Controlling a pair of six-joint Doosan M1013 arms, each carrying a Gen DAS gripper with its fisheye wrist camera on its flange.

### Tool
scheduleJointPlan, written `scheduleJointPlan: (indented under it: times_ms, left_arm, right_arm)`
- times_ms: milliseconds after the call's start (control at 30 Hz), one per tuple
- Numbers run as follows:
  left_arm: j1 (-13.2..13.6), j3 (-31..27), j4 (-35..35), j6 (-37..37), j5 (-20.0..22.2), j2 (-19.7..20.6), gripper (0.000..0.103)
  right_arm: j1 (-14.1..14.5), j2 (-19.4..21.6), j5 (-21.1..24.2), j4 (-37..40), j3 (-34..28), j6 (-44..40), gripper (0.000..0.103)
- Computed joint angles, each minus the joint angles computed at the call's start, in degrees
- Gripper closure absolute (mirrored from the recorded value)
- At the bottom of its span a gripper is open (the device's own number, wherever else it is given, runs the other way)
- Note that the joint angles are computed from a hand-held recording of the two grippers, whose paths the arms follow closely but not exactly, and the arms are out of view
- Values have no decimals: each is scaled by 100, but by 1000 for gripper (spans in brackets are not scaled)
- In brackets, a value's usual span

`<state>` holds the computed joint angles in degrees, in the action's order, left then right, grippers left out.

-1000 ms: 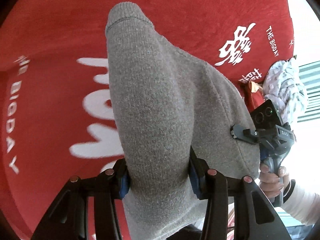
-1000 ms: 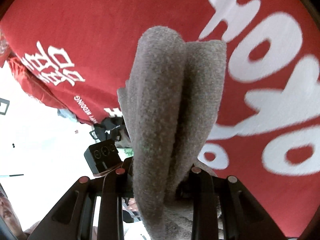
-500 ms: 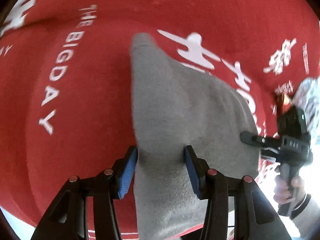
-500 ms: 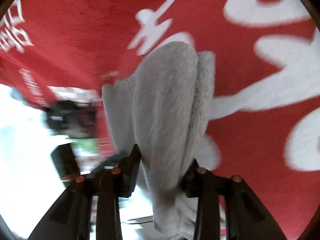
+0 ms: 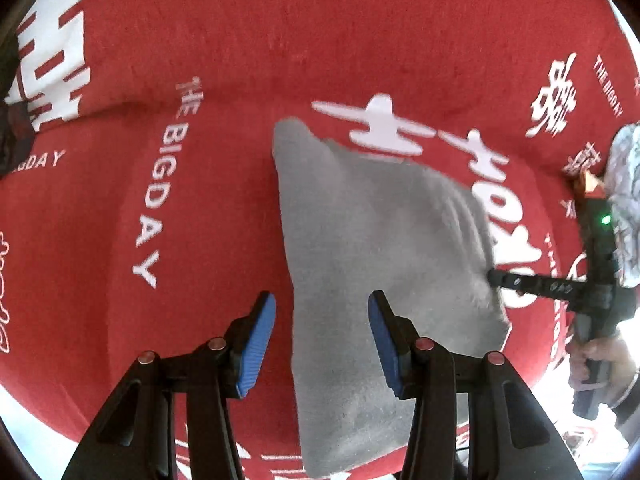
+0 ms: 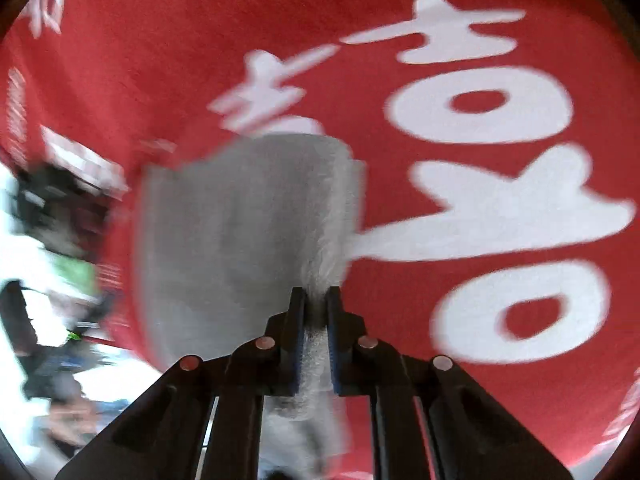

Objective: Fold small clothes

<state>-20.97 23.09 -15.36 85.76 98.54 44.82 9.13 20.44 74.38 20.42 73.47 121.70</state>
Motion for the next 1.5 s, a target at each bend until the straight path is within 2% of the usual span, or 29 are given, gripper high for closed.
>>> scheduleJointPlan:
  times_ms: [133, 300, 367, 467, 533, 567, 633, 867, 933, 1033, 1500]
  left_arm:
    - [-2, 150, -176, 40, -88, -119, 54]
    - [-36, 261, -411, 16, 51, -137, 54]
    - [-64, 530, -313, 10, -7, -213, 54]
    - [-81, 950, -127, -11, -204, -351, 54]
    - [-58, 1029, -169, -62, -236, -374, 54]
    - [-47, 1047, -188, -84, -236, -380, 54]
    - [-43, 1073, -188, -99, -242, -392, 54]
    - [-96, 1019, 48, -196, -129, -391, 53]
    - [-105, 1024, 112, -223, -106, -396, 53]
    - [-117, 983, 178, -334, -30, -384, 53]
    - [-208, 564, 491, -488, 604, -343, 53]
  right_arm:
    - [-4, -187, -80, -133, 58, 279, 91]
    - [109, -378, -283, 268, 66, -147, 91]
    - [239, -329, -209, 283, -13, -363, 91]
    - [428, -182, 104, -133, -82, -386, 91]
    - [440, -171, 36, -213, 93, -385, 97]
    - [420, -208, -119, -194, 198, -388, 103]
    - [358, -276, -288, -65, 320, -369, 103]
    - [347, -329, 32, 7, 262, -153, 103]
    - [337, -355, 120, 73, 253, -88, 98]
    - [346, -336, 309, 70, 189, -9, 98]
    - [416, -287, 700, 118, -152, 277, 98]
